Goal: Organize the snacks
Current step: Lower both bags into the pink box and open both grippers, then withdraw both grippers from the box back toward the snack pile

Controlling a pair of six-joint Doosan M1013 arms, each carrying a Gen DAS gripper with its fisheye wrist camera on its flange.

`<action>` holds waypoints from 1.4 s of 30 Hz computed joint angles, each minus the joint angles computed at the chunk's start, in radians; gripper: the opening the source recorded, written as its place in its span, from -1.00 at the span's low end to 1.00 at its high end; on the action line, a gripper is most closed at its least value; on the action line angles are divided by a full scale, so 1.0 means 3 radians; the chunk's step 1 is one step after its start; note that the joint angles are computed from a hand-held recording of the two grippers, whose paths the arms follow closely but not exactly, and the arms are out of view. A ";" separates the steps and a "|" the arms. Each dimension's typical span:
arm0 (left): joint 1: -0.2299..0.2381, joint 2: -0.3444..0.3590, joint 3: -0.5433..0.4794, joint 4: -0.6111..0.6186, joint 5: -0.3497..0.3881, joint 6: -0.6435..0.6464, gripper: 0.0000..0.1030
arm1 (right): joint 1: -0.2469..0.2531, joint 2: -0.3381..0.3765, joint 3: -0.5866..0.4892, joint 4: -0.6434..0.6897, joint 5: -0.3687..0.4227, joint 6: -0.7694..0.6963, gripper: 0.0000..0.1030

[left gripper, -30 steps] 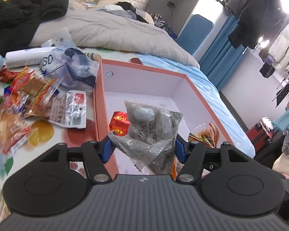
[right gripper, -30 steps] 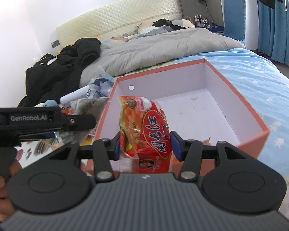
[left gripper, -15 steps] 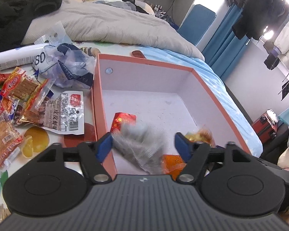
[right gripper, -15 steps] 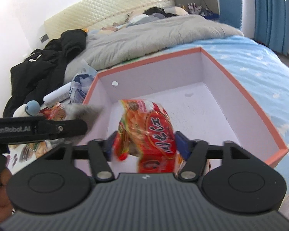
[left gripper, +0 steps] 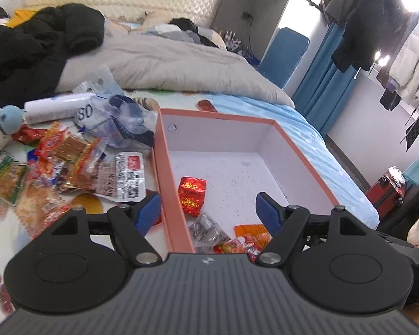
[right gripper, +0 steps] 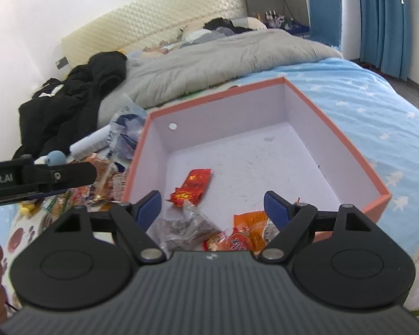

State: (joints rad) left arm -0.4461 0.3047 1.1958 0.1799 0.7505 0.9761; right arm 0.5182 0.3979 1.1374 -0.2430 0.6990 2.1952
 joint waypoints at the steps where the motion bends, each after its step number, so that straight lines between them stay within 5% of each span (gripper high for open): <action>1: -0.0016 -0.0052 0.0053 0.0059 -0.0006 -0.0047 0.52 | 0.0018 -0.0030 0.0032 -0.0030 -0.0018 0.0021 0.59; 19: -0.0254 -0.0735 0.0825 0.0714 0.0008 -0.0729 0.52 | 0.0322 -0.0425 0.0467 -0.0377 -0.0235 0.0285 0.59; 27: -0.0340 -0.0878 0.0822 0.0874 0.0182 -0.0950 0.54 | 0.0417 -0.0508 0.0573 -0.0449 -0.0269 0.0329 0.59; 33: -0.0378 -0.0856 0.0508 0.0662 0.0451 -0.0261 0.75 | 0.0449 -0.0452 0.0520 -0.0082 -0.0285 -0.0034 0.59; 42: -0.0547 -0.0669 -0.0136 0.0535 0.1214 0.0497 0.87 | 0.0452 -0.0216 0.0213 0.0397 -0.0044 -0.0675 0.59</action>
State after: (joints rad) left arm -0.6103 0.1040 1.1550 0.3403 1.1148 1.1251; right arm 0.6539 0.3331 1.2013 -0.1238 0.6859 1.9927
